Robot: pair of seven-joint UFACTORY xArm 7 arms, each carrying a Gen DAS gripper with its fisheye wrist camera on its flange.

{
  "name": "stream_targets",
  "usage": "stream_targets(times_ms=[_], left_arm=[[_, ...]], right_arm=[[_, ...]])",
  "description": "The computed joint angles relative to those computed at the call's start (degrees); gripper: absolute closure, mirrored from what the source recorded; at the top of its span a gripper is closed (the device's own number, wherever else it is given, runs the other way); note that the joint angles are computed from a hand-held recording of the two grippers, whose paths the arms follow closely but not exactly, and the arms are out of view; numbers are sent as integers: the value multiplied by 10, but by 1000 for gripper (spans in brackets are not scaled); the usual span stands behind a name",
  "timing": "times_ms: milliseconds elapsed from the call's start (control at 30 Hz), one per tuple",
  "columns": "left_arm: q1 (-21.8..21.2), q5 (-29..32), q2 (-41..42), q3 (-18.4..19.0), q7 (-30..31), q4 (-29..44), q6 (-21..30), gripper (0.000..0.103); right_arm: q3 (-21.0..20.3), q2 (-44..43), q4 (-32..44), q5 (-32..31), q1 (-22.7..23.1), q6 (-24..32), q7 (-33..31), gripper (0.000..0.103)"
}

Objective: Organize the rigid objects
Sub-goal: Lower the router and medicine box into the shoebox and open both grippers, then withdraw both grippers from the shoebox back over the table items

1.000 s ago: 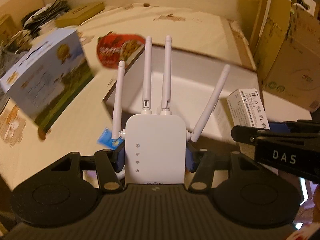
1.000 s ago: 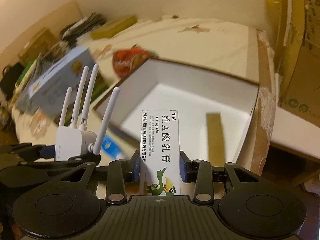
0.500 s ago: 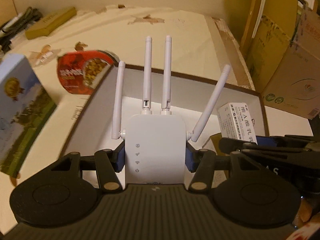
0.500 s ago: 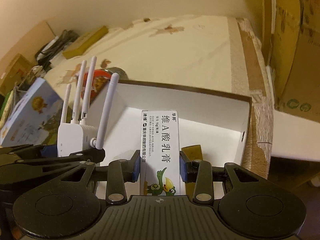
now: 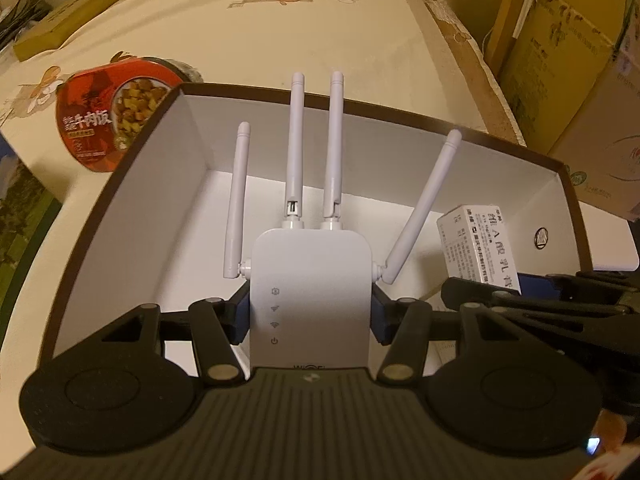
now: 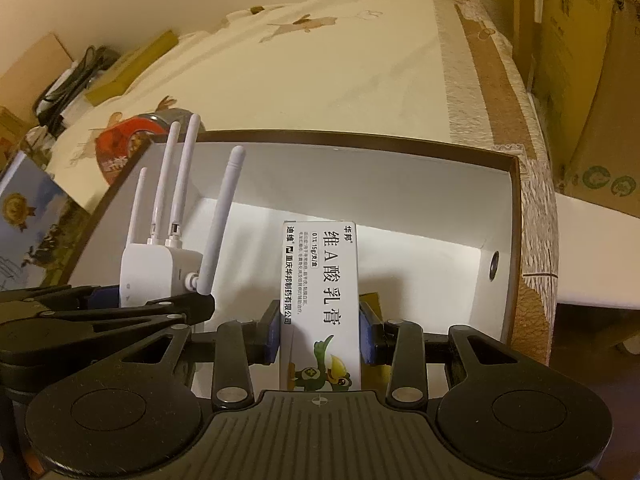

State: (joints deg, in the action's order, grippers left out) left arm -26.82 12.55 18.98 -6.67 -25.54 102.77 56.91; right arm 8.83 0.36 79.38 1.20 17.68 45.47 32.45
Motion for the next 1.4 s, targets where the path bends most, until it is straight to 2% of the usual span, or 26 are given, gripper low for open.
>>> stream_targets(times_ms=[233, 367, 667, 1067, 1400], left_arm=[[-1, 6, 1, 1, 8, -3, -10, 50], [-1, 12, -14, 2, 5, -20, -11, 49], [7, 24, -67, -6, -7, -70, -3, 49], [12, 50, -137, -27, -50, -110, 30, 46], [32, 35, -254, -56, -112, -212, 33, 45]], right_arm=[[-1, -1, -8, -2, -1, -13, 19, 68], [-1, -5, -13, 16, -2, -30, 23, 67], [3, -30, -19, 8, 1, -22, 14, 55], [15, -104, -59, 1, 4, -6, 5, 45], [27, -173, -97, 17, 12, 4, 0, 42]])
